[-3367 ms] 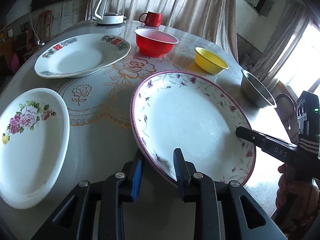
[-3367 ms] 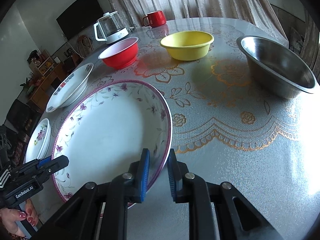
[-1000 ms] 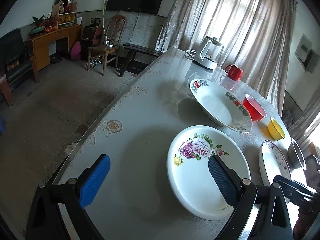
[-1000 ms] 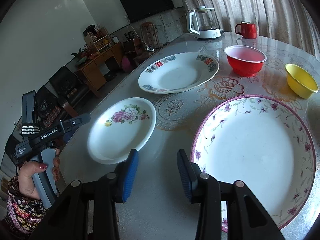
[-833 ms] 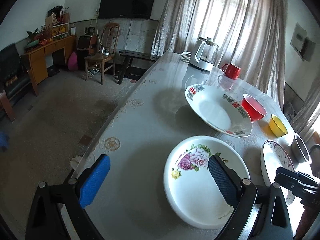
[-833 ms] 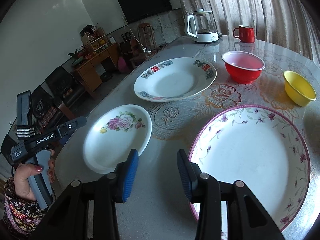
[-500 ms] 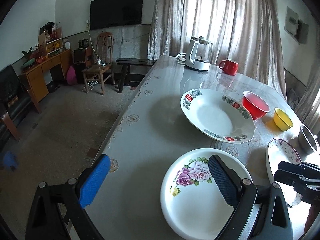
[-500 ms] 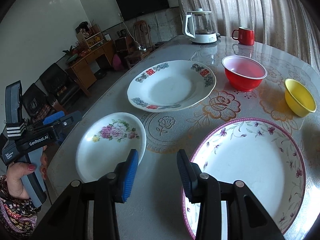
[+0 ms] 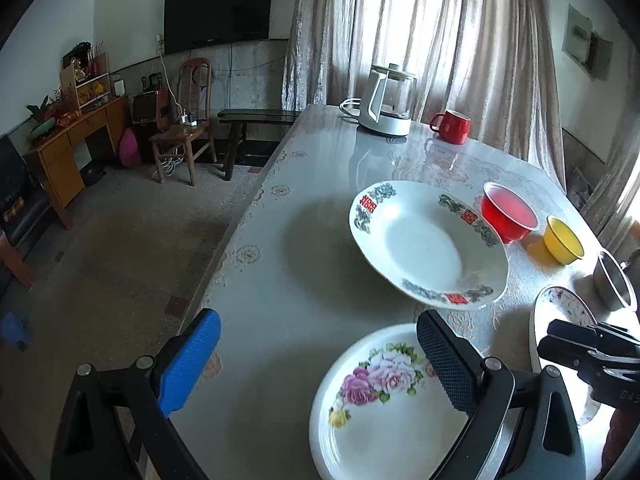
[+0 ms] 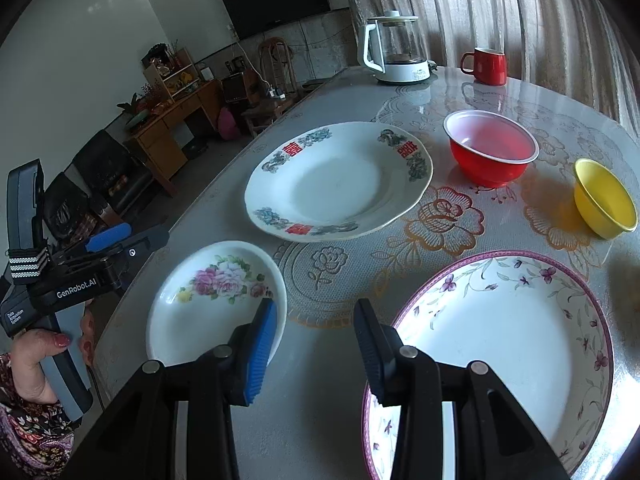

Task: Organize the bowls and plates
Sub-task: 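Grasp the rim of the red-character plate with the right gripper, then lift the red-character plate and carry it over the purple-floral plate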

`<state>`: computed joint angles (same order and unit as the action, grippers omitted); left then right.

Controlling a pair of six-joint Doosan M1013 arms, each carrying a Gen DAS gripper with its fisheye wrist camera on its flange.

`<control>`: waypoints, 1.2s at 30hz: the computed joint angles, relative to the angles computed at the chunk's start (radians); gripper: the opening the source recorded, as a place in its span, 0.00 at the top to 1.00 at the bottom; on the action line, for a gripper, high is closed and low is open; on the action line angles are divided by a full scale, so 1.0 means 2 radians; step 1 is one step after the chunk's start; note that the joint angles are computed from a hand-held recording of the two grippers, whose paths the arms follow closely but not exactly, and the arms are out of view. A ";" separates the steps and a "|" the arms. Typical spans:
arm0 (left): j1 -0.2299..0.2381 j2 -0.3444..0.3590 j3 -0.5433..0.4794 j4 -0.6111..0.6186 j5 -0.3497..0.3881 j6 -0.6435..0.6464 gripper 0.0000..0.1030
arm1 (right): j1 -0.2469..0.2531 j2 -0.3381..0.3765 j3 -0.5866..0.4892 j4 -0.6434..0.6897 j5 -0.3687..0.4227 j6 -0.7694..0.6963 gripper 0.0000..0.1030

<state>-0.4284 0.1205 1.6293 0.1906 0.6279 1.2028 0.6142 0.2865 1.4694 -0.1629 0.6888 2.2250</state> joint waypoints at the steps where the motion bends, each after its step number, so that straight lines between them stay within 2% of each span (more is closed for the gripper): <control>1: -0.001 0.006 -0.010 0.011 0.005 0.000 0.04 | -0.002 0.002 -0.005 -0.006 0.004 0.008 0.61; 8: -0.014 0.041 -0.063 0.086 0.028 -0.012 0.04 | -0.024 0.028 -0.049 -0.016 0.049 0.022 0.61; 13: -0.013 0.062 -0.090 0.071 0.040 0.011 0.04 | -0.040 0.045 -0.071 0.009 0.075 0.018 0.61; 23: -0.006 0.099 -0.124 0.036 0.055 0.051 0.04 | -0.072 0.069 -0.093 0.087 0.085 0.001 0.61; 27: 0.002 0.111 -0.137 -0.005 0.059 0.079 0.04 | -0.080 0.079 -0.102 0.109 0.092 -0.008 0.61; 32: 0.022 0.131 -0.161 -0.127 0.078 0.141 0.04 | -0.090 0.089 -0.109 0.147 0.092 -0.023 0.61; 36: 0.027 0.144 -0.173 -0.168 0.092 0.180 0.12 | -0.096 0.094 -0.110 0.176 0.089 -0.032 0.61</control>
